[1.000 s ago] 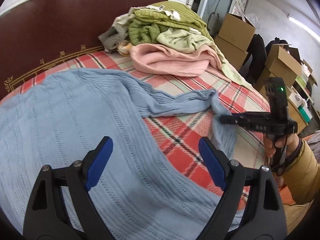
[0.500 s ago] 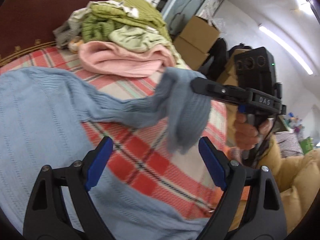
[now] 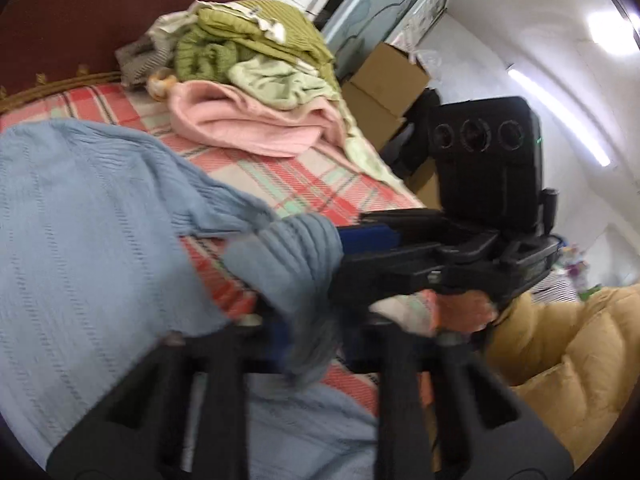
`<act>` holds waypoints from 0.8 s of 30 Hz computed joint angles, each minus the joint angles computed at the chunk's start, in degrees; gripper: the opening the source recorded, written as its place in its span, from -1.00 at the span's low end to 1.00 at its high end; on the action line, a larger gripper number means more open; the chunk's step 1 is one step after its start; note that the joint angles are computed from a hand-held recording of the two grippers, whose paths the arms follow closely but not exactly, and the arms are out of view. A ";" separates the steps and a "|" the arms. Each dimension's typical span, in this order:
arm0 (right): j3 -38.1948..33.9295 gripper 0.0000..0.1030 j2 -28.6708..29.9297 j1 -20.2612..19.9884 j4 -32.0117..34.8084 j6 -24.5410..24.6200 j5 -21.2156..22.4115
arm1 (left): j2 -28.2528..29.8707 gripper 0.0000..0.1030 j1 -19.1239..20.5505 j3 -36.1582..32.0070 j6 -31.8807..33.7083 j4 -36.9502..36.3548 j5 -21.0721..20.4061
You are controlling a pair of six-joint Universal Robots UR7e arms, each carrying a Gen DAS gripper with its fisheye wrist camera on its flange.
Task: Fold clothes
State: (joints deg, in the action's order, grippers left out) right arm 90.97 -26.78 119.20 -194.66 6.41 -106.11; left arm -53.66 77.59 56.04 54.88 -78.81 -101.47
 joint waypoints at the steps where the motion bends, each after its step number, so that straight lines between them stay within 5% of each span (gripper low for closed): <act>1: 0.08 -0.24 -0.15 0.01 0.52 -0.34 -0.48 | 0.47 -0.74 0.39 -1.01 -0.92 -0.26 -0.50; 5: 3.70 0.03 -2.10 -0.07 -2.93 -0.01 -6.40 | 3.12 -0.74 1.82 -7.20 -4.38 0.26 -2.68; 10: 4.18 0.07 -2.61 -2.13 -0.02 5.12 -16.07 | 5.54 -0.74 2.43 -14.55 -5.40 1.70 -3.78; 20: -7.44 0.07 2.67 -4.63 13.55 1.27 -17.68 | 9.75 -0.74 3.51 -26.36 -6.54 4.78 -2.65; 21: -7.64 -0.03 2.51 -5.23 13.82 1.19 -15.33 | 9.82 -0.74 3.56 -26.86 -6.32 4.88 -2.81; 23: -8.86 -0.78 2.56 -5.94 15.31 0.80 -12.69 | 10.63 -0.74 3.57 -29.22 -5.75 6.07 -3.07; 24: -9.76 -0.80 2.70 -6.06 16.31 0.48 -12.25 | 10.92 -0.73 3.54 -30.07 -5.52 6.27 -3.09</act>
